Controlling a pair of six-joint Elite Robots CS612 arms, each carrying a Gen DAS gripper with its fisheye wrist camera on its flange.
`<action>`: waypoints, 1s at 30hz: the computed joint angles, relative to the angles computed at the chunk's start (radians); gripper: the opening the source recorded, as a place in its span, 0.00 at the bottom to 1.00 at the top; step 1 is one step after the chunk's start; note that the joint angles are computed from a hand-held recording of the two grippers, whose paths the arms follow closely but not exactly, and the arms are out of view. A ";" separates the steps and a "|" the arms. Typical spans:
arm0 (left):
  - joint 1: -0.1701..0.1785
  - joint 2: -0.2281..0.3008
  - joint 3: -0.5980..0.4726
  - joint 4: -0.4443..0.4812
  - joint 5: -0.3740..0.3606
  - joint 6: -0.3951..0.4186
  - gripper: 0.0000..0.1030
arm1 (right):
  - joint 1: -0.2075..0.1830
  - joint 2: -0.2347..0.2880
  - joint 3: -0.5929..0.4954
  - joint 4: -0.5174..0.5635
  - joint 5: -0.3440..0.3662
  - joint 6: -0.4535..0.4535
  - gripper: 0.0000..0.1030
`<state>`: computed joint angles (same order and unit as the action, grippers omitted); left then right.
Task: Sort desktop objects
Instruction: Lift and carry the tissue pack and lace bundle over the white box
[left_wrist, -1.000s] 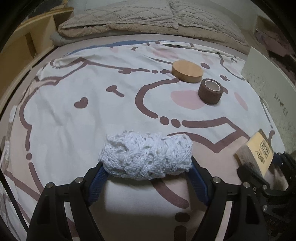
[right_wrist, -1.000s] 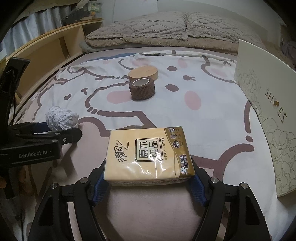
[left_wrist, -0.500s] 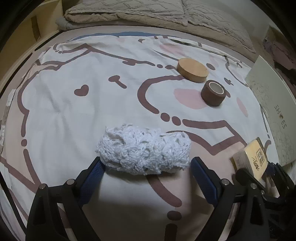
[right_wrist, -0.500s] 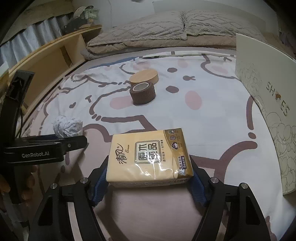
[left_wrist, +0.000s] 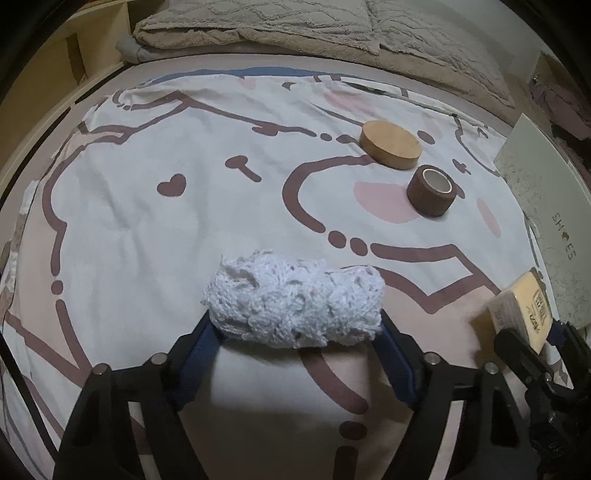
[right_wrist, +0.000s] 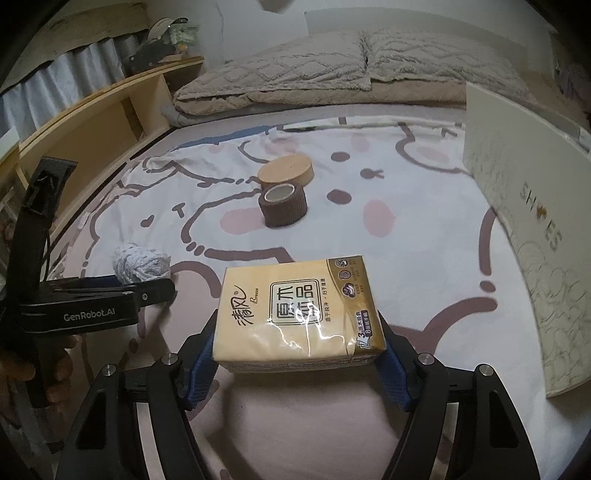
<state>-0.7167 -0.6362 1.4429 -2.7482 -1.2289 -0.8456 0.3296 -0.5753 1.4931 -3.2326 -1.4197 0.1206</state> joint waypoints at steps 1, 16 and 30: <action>0.000 0.000 0.000 -0.001 -0.001 0.000 0.77 | 0.001 -0.001 0.000 -0.005 -0.009 -0.007 0.73; 0.017 0.005 -0.014 -0.025 -0.062 -0.141 0.86 | -0.002 -0.029 0.008 -0.025 -0.016 -0.038 0.73; 0.011 0.001 -0.013 -0.033 -0.022 -0.067 0.76 | -0.011 -0.081 -0.007 -0.034 -0.010 -0.131 0.73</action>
<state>-0.7060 -0.6354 1.4297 -2.7809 -1.2510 -0.9127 0.3191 -0.6559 1.4858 -3.2668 -1.4299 -0.0109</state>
